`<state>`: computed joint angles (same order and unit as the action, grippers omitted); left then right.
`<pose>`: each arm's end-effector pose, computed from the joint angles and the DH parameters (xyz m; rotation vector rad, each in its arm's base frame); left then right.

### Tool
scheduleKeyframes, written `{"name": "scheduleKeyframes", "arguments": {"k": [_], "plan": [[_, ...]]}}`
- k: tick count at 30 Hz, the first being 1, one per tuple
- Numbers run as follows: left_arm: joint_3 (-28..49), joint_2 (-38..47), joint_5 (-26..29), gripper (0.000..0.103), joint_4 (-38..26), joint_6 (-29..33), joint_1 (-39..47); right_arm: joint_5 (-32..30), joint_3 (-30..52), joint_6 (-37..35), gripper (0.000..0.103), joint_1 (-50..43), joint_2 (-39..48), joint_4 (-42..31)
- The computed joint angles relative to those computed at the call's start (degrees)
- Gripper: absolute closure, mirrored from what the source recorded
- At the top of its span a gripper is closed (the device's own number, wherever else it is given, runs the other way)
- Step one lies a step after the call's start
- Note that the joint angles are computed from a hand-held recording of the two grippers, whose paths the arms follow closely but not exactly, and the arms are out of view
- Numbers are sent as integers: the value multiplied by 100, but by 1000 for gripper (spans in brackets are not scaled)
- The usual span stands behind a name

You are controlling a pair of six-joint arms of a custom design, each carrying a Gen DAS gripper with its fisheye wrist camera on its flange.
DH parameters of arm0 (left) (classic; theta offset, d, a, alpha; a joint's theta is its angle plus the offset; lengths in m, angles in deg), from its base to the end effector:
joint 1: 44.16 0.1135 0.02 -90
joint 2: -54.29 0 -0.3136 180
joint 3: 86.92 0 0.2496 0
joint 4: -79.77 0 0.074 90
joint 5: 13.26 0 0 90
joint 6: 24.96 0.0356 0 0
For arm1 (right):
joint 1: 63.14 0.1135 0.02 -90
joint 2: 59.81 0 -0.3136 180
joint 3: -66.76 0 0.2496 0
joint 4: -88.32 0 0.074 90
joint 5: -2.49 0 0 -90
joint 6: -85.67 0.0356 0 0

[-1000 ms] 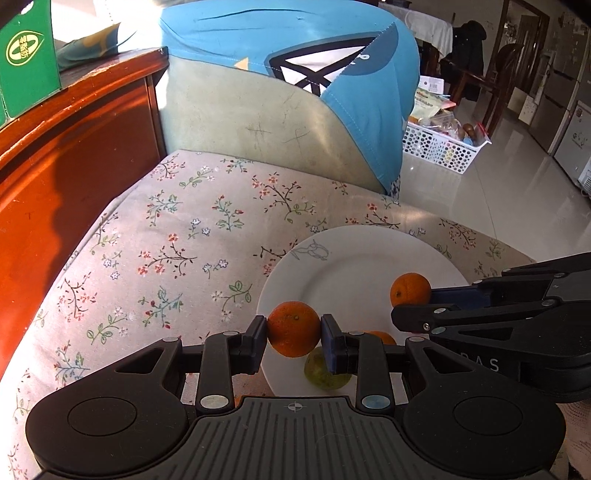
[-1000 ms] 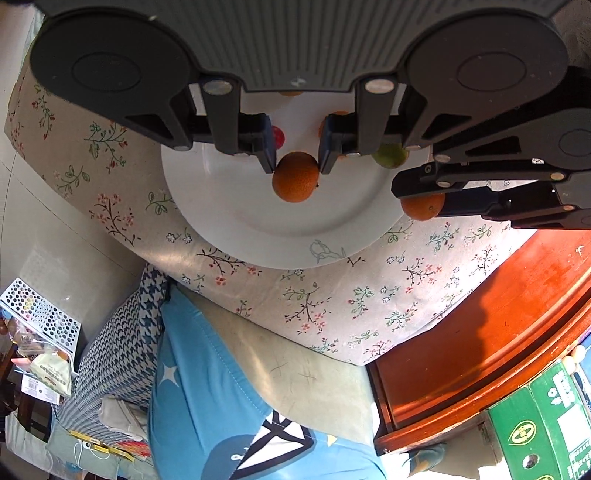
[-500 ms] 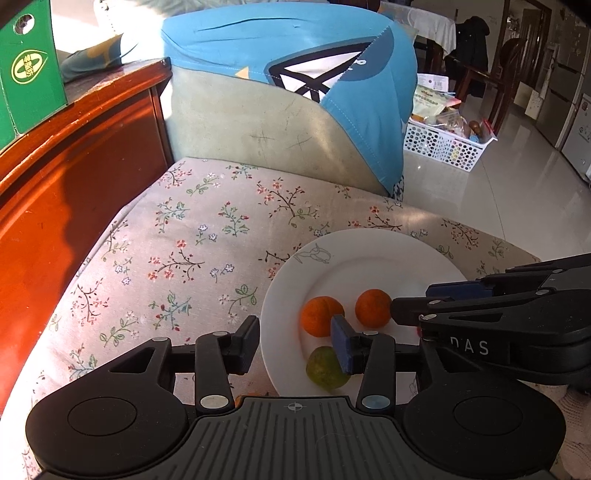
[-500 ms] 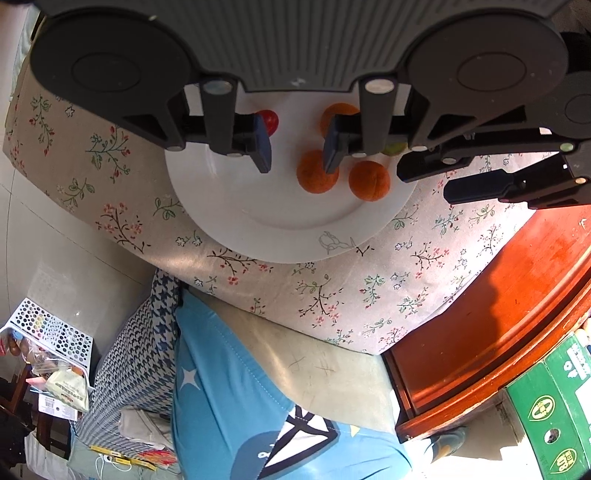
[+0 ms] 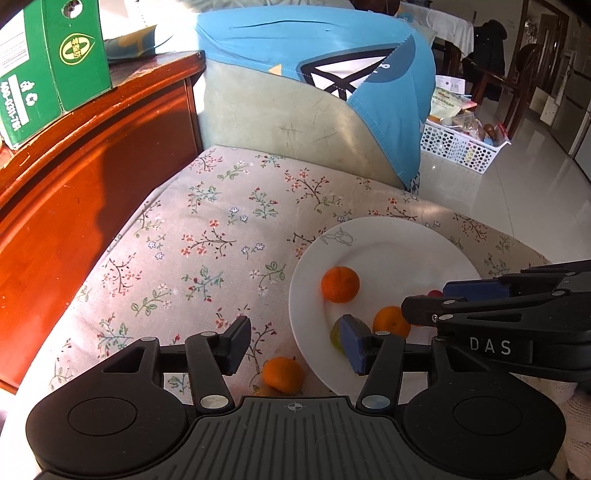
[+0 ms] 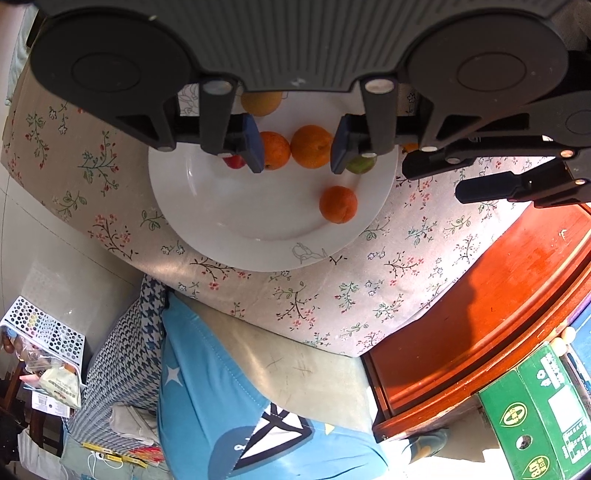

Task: Organize fruits
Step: 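Carry both oranges onto the plate and open both grippers, then withdraw both open grippers from the plate back to the fruit cluster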

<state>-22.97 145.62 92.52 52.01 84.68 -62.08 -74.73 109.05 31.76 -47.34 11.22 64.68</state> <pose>0.2927 -0.1048 0.2234 0.9116 2.3415 -0.3360 0.1977 0.0478 0.2039 0.5247 2.4005 0.1186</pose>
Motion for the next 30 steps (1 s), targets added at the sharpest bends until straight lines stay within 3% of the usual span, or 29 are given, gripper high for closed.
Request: {"name": "scheduleKeyframes", "arguments": {"k": [6,11,22,30], "plan": [[-79,-161,1,50,-127,88,152,135,40,161,61,298,-27,-86],[-88,-309,155,42,-334,191,475,212,29,265,57,571,-129,-110],[-44,-371,351,42,-648,616,1342,380,-121,641,56,1318,-352,-140],[-32,-230,405,42,-675,795,1774,419,-169,724,56,2054,-47,141]]}}
